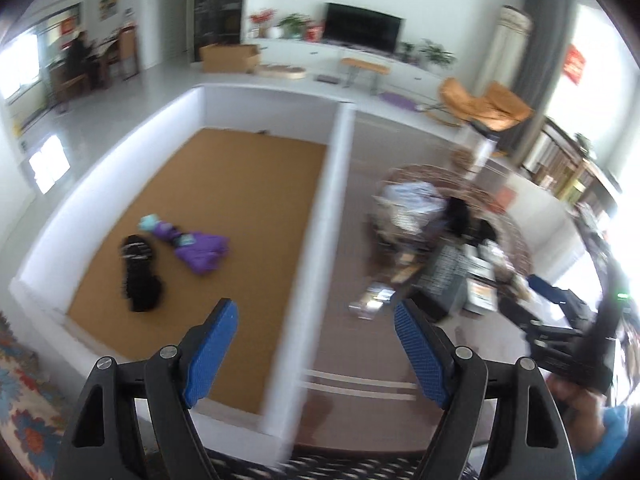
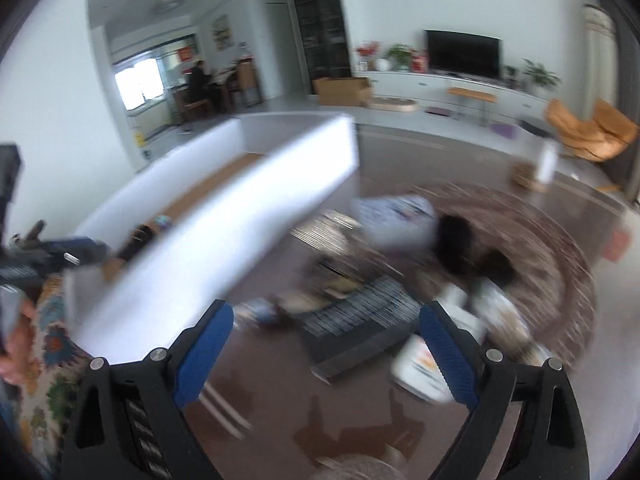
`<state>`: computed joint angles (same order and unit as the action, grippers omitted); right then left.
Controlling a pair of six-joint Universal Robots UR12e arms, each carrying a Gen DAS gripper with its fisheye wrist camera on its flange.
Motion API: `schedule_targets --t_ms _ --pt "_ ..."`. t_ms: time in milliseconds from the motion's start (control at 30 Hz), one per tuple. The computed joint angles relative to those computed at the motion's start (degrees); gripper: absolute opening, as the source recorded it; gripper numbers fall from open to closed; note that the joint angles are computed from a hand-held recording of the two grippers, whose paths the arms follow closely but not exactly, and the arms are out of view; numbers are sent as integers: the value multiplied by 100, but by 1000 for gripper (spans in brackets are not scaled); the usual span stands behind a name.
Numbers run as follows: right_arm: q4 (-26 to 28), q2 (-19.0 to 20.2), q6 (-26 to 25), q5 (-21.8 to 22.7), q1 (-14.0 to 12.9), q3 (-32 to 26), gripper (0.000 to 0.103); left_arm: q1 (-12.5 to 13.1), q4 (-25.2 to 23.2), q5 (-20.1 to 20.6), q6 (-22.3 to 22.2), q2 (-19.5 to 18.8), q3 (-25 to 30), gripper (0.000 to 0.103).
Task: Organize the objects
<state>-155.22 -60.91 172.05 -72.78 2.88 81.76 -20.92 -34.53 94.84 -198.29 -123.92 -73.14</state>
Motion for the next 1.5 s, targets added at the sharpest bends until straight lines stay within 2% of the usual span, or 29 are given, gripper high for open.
schedule_targets --t_ms 133,267,367,467,700,867,1000,1100,1200,1300,1433,1500 --pt "-74 -173 163 -594 -265 492 94 -259 -122 -511 517 -217 271 80" --pt "-91 -210 -40 -1123 -414 744 94 -443 -523 -604 847 -517 599 80" --pt "-86 -226 -121 -1287 -452 841 94 -537 -748 -687 854 -703 755 80" --pt "-32 -234 -163 -1312 -458 862 94 -559 -865 -739 801 -789 826 80" --pt "177 -228 -16 -1242 -498 827 94 -550 -1154 -586 728 -931 927 80" --pt "178 -206 107 -1242 -504 803 94 -550 -1307 -344 560 -1024 1002 80" --pt "161 -192 102 -1315 -479 802 94 -526 -1157 -436 355 -912 830 80" --pt "190 -181 120 -1306 -482 783 95 -541 -981 -295 301 -686 587 80" --pt "192 -179 134 -1322 -478 783 96 -520 -719 -321 259 -429 311 80" --pt "194 -174 135 -1323 -478 778 97 -503 -683 -378 361 -300 224 80" --pt "287 -155 180 -1363 -469 732 102 -484 -780 -484 829 -330 333 80" --pt "310 -146 203 -1383 -467 713 103 -438 -794 -690 1063 -408 404 80"
